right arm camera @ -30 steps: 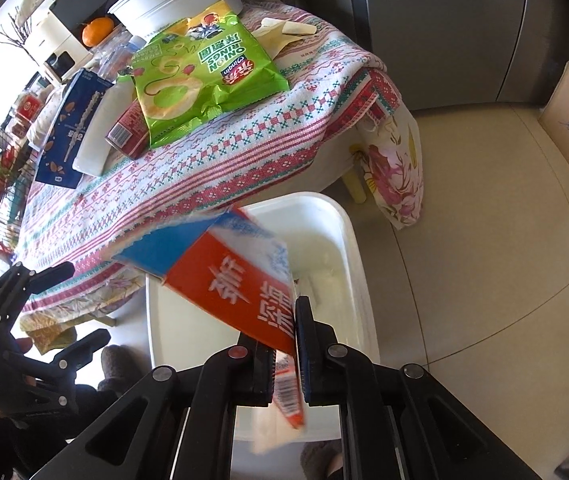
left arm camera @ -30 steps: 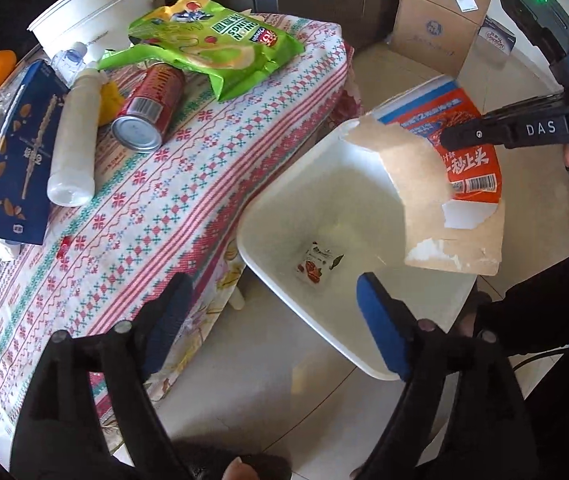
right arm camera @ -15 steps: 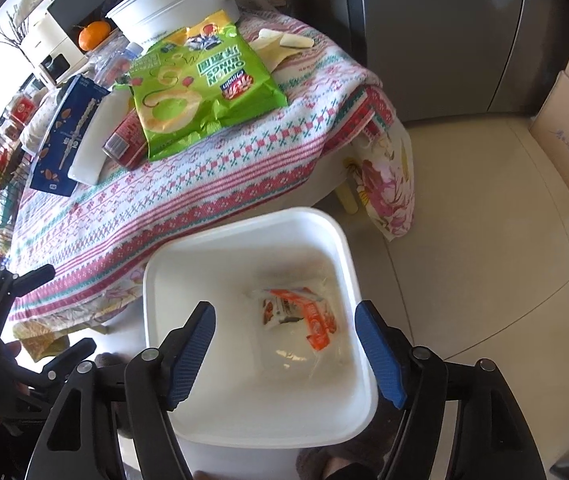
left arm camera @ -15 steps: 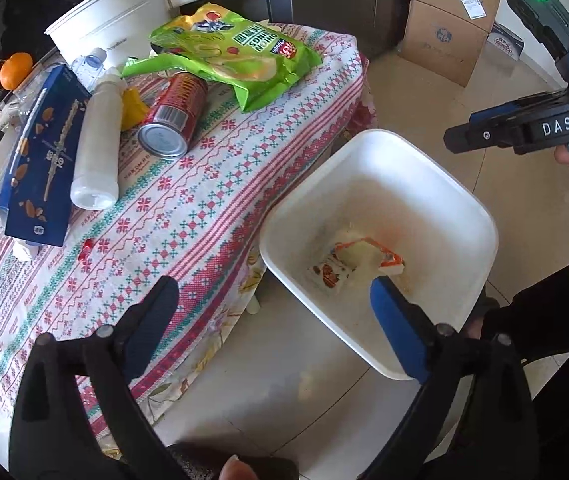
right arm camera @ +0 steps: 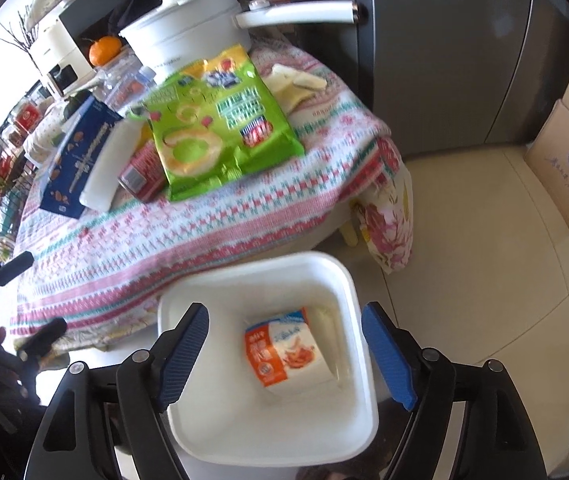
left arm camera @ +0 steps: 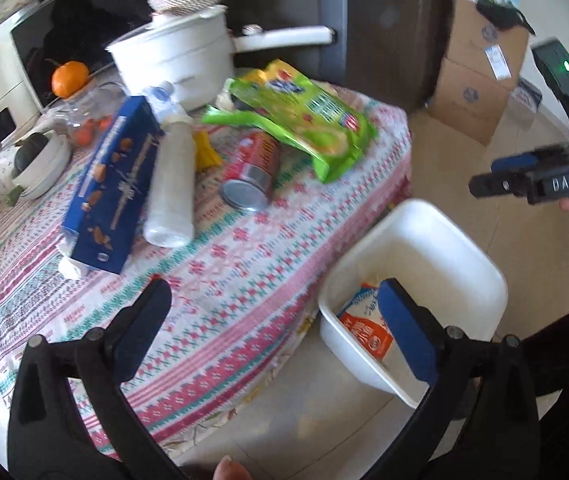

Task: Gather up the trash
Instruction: 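Move the left tool to the blue box while the right tool moves to the green bag, then grasp the blue cracker box with the left tool while the right tool grasps the green Onion Rings bag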

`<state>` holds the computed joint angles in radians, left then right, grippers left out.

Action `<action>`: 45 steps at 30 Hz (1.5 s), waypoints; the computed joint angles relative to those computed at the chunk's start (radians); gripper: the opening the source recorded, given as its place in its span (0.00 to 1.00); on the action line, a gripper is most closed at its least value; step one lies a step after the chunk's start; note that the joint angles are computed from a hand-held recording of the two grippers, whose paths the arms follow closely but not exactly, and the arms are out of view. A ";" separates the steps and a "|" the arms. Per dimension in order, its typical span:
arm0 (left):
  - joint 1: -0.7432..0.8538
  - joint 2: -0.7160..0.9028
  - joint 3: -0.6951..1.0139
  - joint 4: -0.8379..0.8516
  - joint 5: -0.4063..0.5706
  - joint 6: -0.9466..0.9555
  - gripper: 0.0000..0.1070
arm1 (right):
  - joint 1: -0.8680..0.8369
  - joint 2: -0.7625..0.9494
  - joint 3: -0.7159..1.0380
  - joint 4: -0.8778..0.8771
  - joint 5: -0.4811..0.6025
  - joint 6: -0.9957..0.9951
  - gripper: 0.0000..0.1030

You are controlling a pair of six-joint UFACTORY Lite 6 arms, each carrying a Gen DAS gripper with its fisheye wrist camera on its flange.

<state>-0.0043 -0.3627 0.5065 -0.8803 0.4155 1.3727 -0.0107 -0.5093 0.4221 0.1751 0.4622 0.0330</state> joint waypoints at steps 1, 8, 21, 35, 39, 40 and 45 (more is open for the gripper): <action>0.032 0.015 0.022 -0.041 0.015 0.046 0.96 | 0.009 0.005 0.013 -0.012 -0.001 0.018 0.80; 0.136 0.187 0.225 -0.096 0.011 0.113 0.96 | 0.096 0.096 0.122 -0.104 -0.027 0.162 0.80; 0.100 0.616 0.621 -0.023 -0.116 -0.049 0.96 | 0.220 0.321 0.334 -0.304 -0.072 0.438 0.81; 0.145 0.836 0.848 0.055 0.036 -0.278 0.40 | 0.304 0.578 0.525 -0.611 -0.074 0.760 0.81; 0.165 0.789 0.807 0.004 0.053 -0.215 0.30 | 0.342 0.670 0.598 -0.705 -0.056 0.838 0.81; 0.167 0.777 0.796 -0.001 0.046 -0.207 0.29 | 0.357 0.702 0.623 -0.734 -0.046 0.863 0.81; 0.211 0.709 0.746 -0.046 0.087 -0.159 0.27 | 0.395 0.813 0.712 -0.807 -0.019 0.927 0.81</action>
